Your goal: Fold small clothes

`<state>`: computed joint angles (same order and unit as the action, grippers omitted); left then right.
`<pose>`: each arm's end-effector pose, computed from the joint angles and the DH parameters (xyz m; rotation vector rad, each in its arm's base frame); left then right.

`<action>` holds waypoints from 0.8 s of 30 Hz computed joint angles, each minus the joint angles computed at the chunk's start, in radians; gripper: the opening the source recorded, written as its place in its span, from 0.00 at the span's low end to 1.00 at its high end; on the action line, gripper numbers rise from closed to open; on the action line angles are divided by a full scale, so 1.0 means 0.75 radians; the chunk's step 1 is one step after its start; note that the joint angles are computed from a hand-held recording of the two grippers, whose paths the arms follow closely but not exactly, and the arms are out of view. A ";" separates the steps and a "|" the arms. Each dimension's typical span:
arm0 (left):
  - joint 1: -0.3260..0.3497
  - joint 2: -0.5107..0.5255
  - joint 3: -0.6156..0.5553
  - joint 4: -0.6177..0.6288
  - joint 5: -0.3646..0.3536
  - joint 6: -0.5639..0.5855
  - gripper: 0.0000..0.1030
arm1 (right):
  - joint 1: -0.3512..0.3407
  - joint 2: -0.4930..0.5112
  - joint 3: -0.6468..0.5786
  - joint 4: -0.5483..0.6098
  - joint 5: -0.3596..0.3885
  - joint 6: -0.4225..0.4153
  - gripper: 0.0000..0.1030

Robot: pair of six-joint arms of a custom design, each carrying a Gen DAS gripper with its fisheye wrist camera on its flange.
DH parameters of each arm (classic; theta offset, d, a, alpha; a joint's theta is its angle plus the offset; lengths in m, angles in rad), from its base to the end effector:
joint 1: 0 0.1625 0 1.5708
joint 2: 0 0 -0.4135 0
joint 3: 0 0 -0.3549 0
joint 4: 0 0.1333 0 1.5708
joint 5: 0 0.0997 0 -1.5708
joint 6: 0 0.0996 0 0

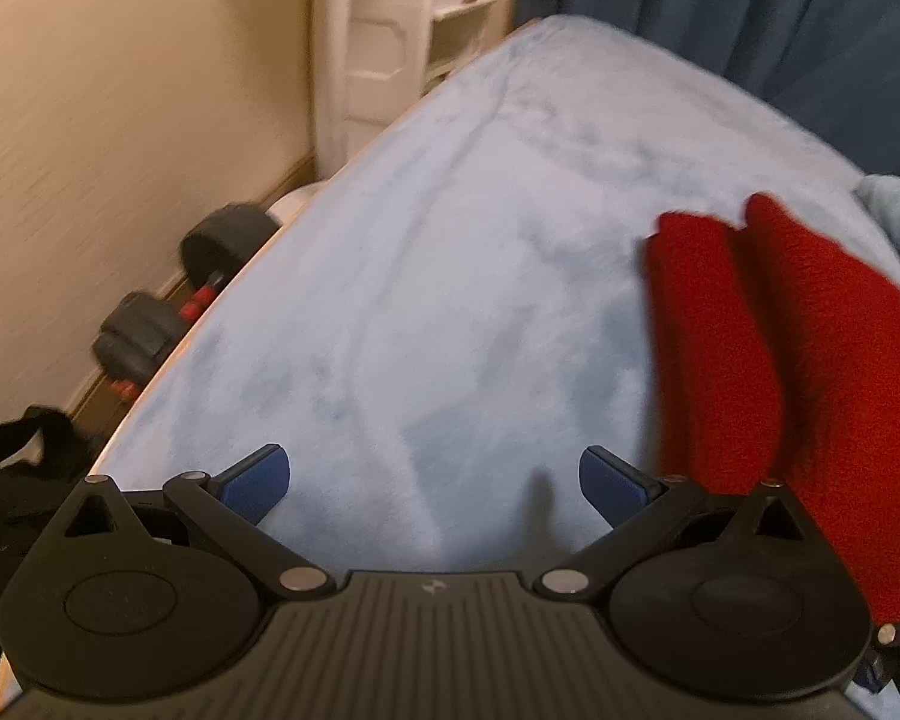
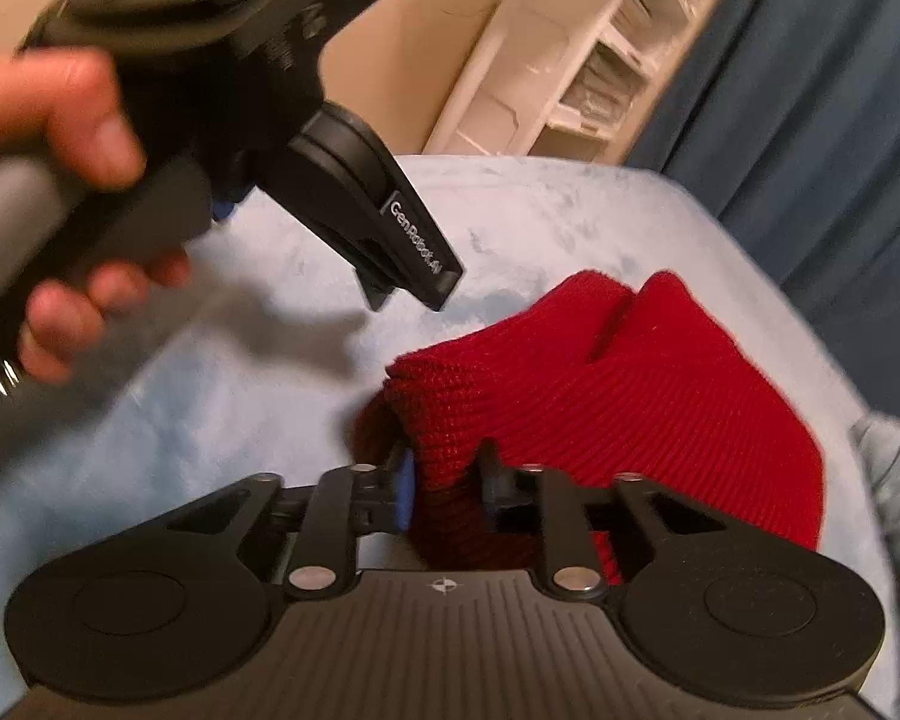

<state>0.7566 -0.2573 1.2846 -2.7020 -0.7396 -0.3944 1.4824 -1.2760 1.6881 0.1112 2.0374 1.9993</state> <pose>-0.3594 -0.6238 -0.0925 0.4498 2.3779 -0.7102 0.0464 -0.4785 0.2852 0.8025 -1.9492 0.6985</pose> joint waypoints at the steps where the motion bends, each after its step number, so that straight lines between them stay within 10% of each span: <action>1: -0.005 -0.003 0.015 -0.050 -0.015 0.038 1.00 | 0.009 0.005 -0.036 0.070 0.001 0.073 0.40; 7: -0.034 -0.015 0.096 -0.315 -0.122 0.240 1.00 | 0.026 -0.137 -0.069 0.155 0.000 0.533 0.45; 12: -0.052 -0.024 0.117 -0.323 -0.174 0.269 1.00 | 0.023 -0.195 0.000 -0.160 0.285 0.512 0.53; 24: -0.012 -0.025 0.044 -0.036 -0.247 0.134 1.00 | -0.022 -0.117 -0.005 -0.093 0.338 0.495 0.53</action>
